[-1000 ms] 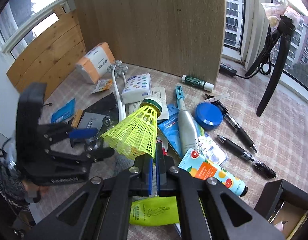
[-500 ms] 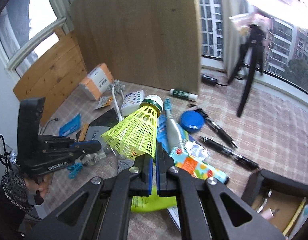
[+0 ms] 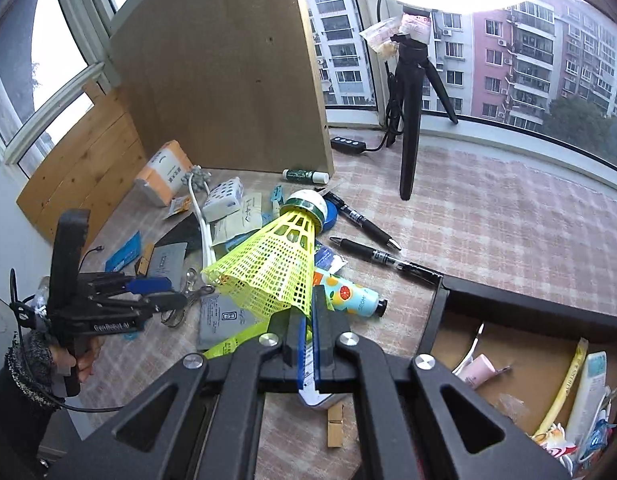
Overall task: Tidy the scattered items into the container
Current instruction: 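Carry the metal clamp and yellow shuttlecock over the black tray and open both grippers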
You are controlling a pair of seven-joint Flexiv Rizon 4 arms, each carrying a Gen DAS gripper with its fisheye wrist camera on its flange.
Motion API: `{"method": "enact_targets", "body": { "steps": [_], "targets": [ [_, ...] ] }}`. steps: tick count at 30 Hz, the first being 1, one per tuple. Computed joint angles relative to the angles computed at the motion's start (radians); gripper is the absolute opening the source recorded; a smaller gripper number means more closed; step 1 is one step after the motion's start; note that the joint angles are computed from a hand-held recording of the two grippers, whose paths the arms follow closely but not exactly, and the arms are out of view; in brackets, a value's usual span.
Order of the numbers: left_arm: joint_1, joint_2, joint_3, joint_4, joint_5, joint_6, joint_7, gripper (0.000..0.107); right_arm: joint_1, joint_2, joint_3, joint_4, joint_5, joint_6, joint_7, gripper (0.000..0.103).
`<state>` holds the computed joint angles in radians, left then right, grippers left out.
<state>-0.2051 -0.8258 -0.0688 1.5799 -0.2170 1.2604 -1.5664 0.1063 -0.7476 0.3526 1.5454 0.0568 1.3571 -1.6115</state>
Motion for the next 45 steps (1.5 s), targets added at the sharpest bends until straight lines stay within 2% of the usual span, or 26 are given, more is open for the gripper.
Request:
{"method": "enact_targets", "body": {
  "steps": [1,2,3,4,10,12,16,17,21,23,25,27,29,30,31,37,41,45],
  "targets": [
    [-0.024,-0.006,0.032,-0.014,0.019,-0.016,-0.013,0.044,0.002,0.0,-0.001,0.001,-0.001,0.002,0.0,0.002],
    [-0.034,-0.014,0.045,-0.026,0.029,-0.034,-0.019,0.034,0.003,-0.001,0.0,0.001,0.0,0.002,-0.001,0.002],
    [-0.021,-0.019,0.029,-0.024,0.025,-0.038,-0.011,0.024,0.003,-0.002,0.002,0.002,0.0,0.003,-0.002,0.002],
    [-0.012,-0.023,0.018,-0.022,0.021,-0.037,-0.006,0.021,0.004,-0.001,0.002,0.004,0.0,0.006,-0.003,0.002],
    [0.007,-0.003,-0.007,0.021,0.007,0.039,0.002,0.017,-0.001,0.012,0.002,0.023,0.004,0.027,0.003,0.002],
    [0.022,0.013,-0.031,0.037,-0.006,0.063,0.012,0.0,-0.008,0.02,0.004,0.034,0.009,0.041,0.007,0.002],
    [0.035,0.032,-0.067,0.047,-0.019,0.106,0.053,0.0,-0.024,0.041,-0.006,0.069,0.013,0.068,0.026,0.002],
    [0.019,0.034,-0.048,0.043,-0.01,0.105,0.055,0.0,-0.029,0.046,-0.009,0.076,0.012,0.072,0.032,0.002],
    [0.006,0.024,-0.025,0.024,-0.034,0.044,0.022,0.005,-0.069,0.058,0.01,0.106,0.024,0.081,0.041,0.002],
    [-0.004,0.024,-0.011,0.025,-0.034,0.009,0.0,0.032,-0.066,0.063,-0.002,0.121,0.018,0.085,0.052,0.002],
    [-0.022,0.02,0.01,0.023,-0.014,-0.01,-0.015,0.038,-0.07,0.062,0.0,0.126,0.013,0.08,0.057,0.002],
    [-0.044,0.009,0.038,0.002,0.009,-0.06,-0.035,0.038,-0.07,0.058,0.001,0.125,0.007,0.07,0.06,0.002],
    [-0.042,-0.007,0.036,-0.019,0.017,-0.099,-0.039,0.034,-0.065,0.056,-0.003,0.126,-0.001,0.068,0.06,0.002],
    [-0.044,-0.015,0.04,-0.028,0.025,-0.112,-0.043,0.028,-0.063,0.056,-0.004,0.127,-0.005,0.067,0.059,0.002],
    [-0.042,-0.016,0.037,-0.022,0.031,-0.092,-0.044,0.024,-0.061,0.056,-0.007,0.129,-0.008,0.066,0.059,0.002],
    [0.005,0.015,-0.021,0.043,0.0,-0.008,-0.025,0.023,-0.06,0.069,-0.018,0.146,-0.013,0.078,0.07,0.002],
    [0.046,0.052,-0.093,0.09,-0.042,0.072,0.024,0.023,-0.075,0.093,-0.024,0.175,-0.006,0.111,0.086,0.002],
    [0.058,0.062,-0.152,0.069,-0.073,0.11,0.076,0.023,-0.089,0.131,-0.053,0.224,-0.004,0.153,0.126,0.002]
  ]
}}
